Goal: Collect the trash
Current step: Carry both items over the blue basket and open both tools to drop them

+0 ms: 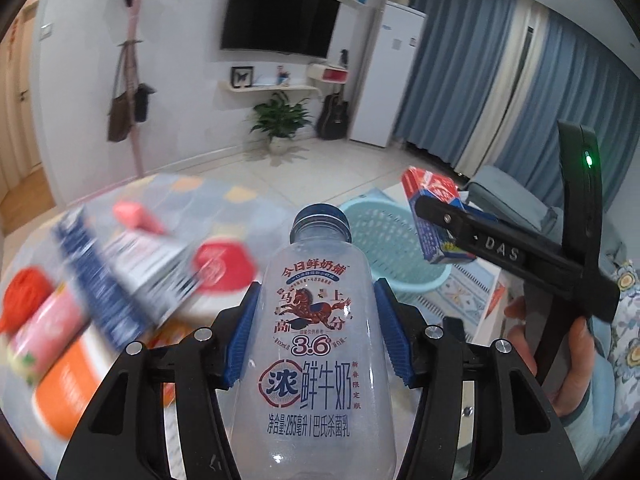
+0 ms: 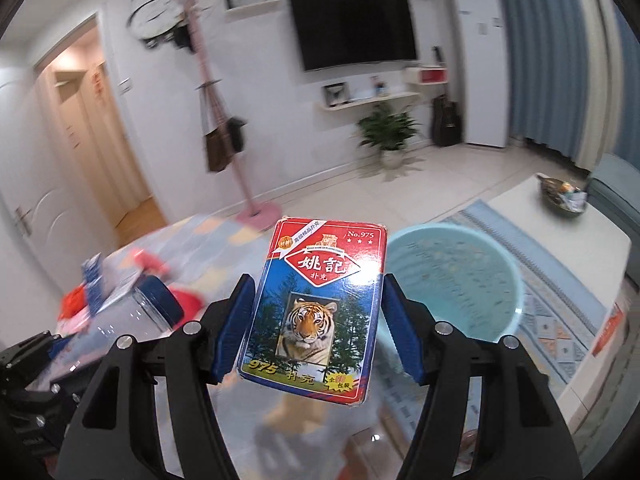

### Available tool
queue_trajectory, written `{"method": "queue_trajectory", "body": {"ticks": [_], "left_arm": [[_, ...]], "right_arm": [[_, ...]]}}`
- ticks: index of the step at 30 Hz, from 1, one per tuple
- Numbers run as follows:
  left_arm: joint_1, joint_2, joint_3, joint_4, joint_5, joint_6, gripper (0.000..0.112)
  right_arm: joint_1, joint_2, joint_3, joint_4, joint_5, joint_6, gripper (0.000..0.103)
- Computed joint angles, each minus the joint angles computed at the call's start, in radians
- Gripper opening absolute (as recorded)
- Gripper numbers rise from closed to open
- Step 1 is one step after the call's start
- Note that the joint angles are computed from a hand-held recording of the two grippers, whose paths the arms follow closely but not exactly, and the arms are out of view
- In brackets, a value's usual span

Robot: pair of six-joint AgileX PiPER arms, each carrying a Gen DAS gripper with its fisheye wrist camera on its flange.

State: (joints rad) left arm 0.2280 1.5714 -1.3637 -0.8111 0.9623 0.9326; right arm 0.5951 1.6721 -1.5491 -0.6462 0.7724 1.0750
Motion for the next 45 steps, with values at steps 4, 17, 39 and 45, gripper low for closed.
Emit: {"method": "queue_trajectory", "body": {"ticks": [4,17,39,45], "left_arm": [[-0.151,0.091,-0.137,0.071,-0.036,-0.129,0.054],[-0.458,0.561,-0.714,0.327,0.054,-0.493,0.054],[-0.455,0.554,-0.677,0.278,0.033,-0.513,0.067],[-0.375,0.340,-0.405,0.151,-0.064,-0.379,0.067]], "right_arm": [[-0.114,-0.011,0.044,0.023,-0.037,-0.014,0.061],[-0.422,0.151,0.071,0.285,-0.119,-0.185,0.061],[-0.494,0.140,0.134,0.502,-0.164,-0.311,0.063],[-0.382,0.085,0.106,0.396,-0.137,-0.258,0.063]]}}
